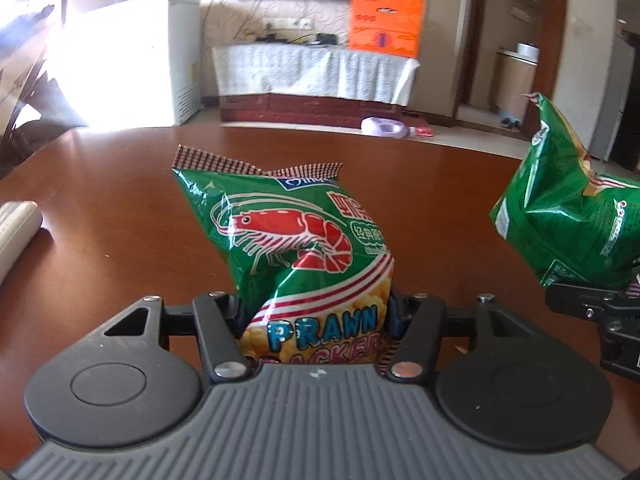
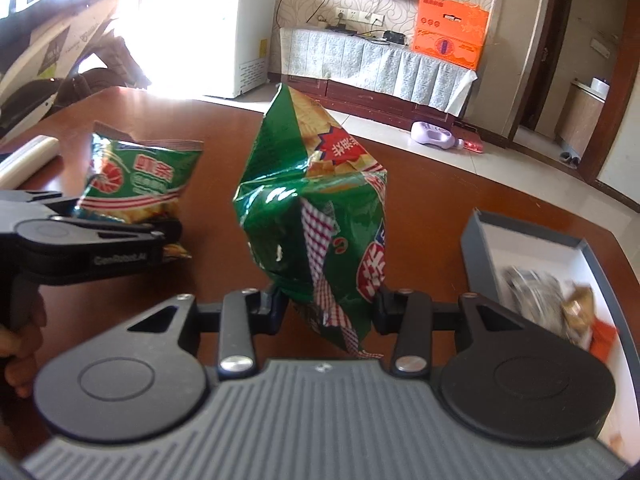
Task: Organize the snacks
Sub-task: 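Carry the prawn cracker bag and green triangular bag over the grey box with both grippers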
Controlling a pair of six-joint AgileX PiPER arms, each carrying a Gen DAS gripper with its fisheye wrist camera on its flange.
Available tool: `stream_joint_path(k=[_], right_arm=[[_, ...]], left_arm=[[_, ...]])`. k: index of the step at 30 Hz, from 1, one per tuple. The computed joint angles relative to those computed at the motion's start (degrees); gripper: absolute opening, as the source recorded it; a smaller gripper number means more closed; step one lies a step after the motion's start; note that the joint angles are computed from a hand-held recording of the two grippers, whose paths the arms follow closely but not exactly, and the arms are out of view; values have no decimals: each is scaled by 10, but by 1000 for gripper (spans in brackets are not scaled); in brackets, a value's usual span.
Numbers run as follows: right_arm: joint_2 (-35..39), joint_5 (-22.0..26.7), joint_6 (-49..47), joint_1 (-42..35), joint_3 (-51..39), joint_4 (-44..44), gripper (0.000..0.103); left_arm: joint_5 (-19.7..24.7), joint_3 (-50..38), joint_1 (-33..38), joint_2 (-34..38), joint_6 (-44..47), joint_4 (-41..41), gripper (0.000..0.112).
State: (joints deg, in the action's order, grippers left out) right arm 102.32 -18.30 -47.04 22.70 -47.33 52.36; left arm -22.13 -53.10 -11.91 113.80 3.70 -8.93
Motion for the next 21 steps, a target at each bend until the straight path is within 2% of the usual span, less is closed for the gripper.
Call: stream_joint_path(k=[5,7,12,15,18,21], right_arm=[[-62,-33,57,22,94,-30,44],[-86,-43,93,29,133,-54,44],[-164,-74,126,62,216,-47,44],[-235,-114,125,100,287,-9,44],[-294,-136,117,137,338,35,44],[-363,-174,84,198,386,120,44]], left_arm=[[-27,51,-50,-21,84,-102,64],[-42,79,-62,-33,79,-115,64],[-77,164,-104,-84,62,-146,64],[-112,222,-147,-128,54,-162,64],[-149,269,-226,-164,93,-234,64],[-171,292,-314,-192,129,-317,64]])
